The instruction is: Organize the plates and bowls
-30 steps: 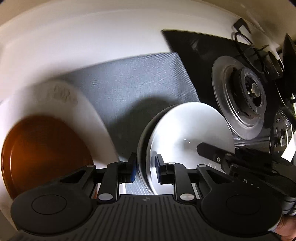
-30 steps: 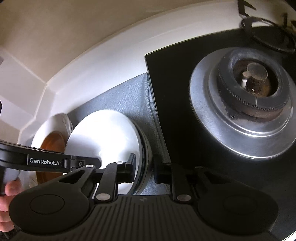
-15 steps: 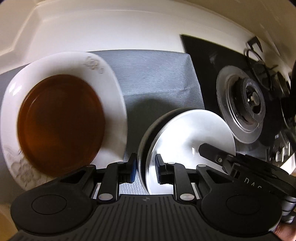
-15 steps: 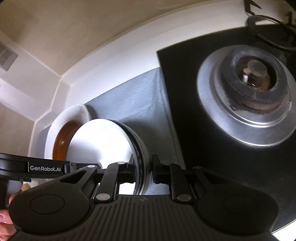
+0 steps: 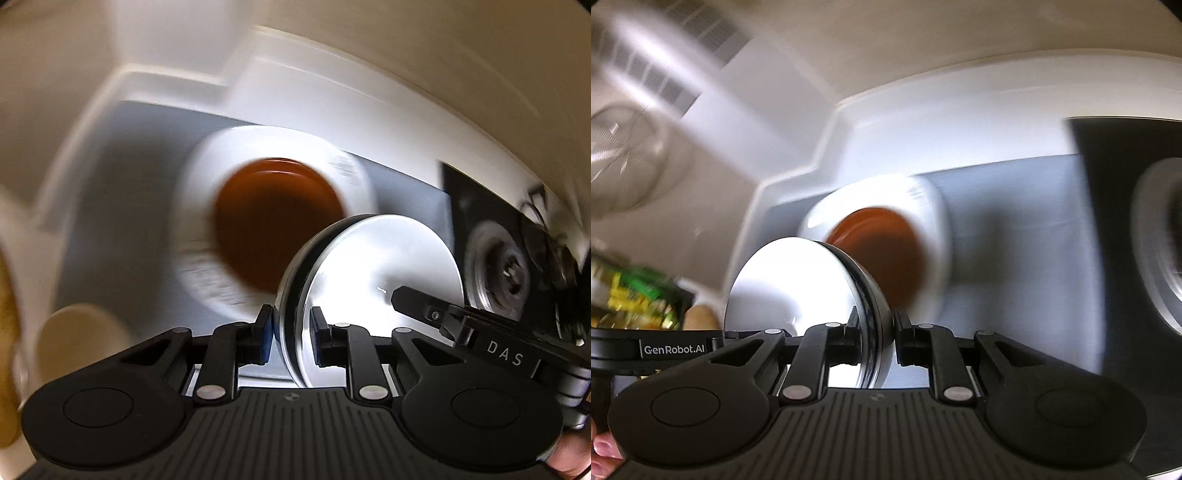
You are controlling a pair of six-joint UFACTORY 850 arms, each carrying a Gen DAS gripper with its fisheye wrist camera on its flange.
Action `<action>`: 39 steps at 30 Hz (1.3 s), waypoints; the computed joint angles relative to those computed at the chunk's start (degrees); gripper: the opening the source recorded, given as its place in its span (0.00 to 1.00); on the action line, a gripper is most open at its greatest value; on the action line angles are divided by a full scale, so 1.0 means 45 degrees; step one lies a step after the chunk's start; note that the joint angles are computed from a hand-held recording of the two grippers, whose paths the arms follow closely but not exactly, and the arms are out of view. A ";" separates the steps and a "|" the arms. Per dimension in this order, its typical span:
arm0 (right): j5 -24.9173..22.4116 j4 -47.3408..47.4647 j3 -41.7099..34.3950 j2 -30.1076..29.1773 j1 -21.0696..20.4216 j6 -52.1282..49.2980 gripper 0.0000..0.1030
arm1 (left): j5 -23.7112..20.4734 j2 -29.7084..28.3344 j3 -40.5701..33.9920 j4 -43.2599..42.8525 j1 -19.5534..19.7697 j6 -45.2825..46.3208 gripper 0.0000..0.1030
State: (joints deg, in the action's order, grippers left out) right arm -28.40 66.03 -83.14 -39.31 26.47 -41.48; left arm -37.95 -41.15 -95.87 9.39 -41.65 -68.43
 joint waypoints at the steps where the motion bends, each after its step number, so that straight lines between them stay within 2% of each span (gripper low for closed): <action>1: -0.0308 -0.0303 -0.0317 -0.0195 0.0177 0.0203 0.18 | -0.0009 0.0411 0.0599 0.0297 -0.0018 -0.0575 0.21; 6: -0.1536 -0.1577 -0.1892 -0.1147 0.1252 0.1339 0.18 | 0.0307 0.2342 0.3502 0.0657 0.0132 -0.2700 0.21; 11: -0.2473 -0.2395 -0.3388 -0.1985 0.2217 0.2026 0.18 | 0.0438 0.3986 0.5706 0.0721 0.0287 -0.4104 0.21; 16: -0.3540 -0.3021 -0.4710 -0.2700 0.2844 0.2629 0.18 | 0.0417 0.5305 0.7149 0.0163 0.0568 -0.4051 0.21; 19: -0.4001 -0.3332 -0.5205 -0.3098 0.3070 0.3085 0.18 | 0.0472 0.5400 0.7478 -0.0340 0.0824 -0.3665 0.21; 23: -0.3939 -0.4043 -0.5511 -0.3518 0.3305 0.3903 0.18 | 0.1308 0.5571 0.8285 -0.1602 0.1140 -0.2444 0.21; 27: -0.3357 -0.5101 -0.5475 -0.3542 0.3614 0.4304 0.18 | 0.2109 0.5312 0.8788 -0.2882 0.1308 -0.1169 0.21; 29: -0.3059 -0.5493 -0.5329 -0.3463 0.3699 0.4052 0.19 | 0.2433 0.5237 0.8972 -0.2946 0.1286 -0.0995 0.22; 32: -0.2749 -0.5982 -0.5268 -0.3471 0.3773 0.3933 0.19 | 0.2748 0.5186 0.9118 -0.1482 0.1083 -0.1843 0.22; 36: -0.2363 -0.5581 -0.4907 -0.3292 0.3745 0.3434 0.32 | 0.2596 0.5039 0.9016 0.0514 0.0778 -0.3145 0.21; 39: -0.2124 -0.4992 -0.4373 -0.2948 0.3660 0.2521 0.34 | 0.2890 0.5226 0.9278 0.1254 0.0647 -0.3674 0.21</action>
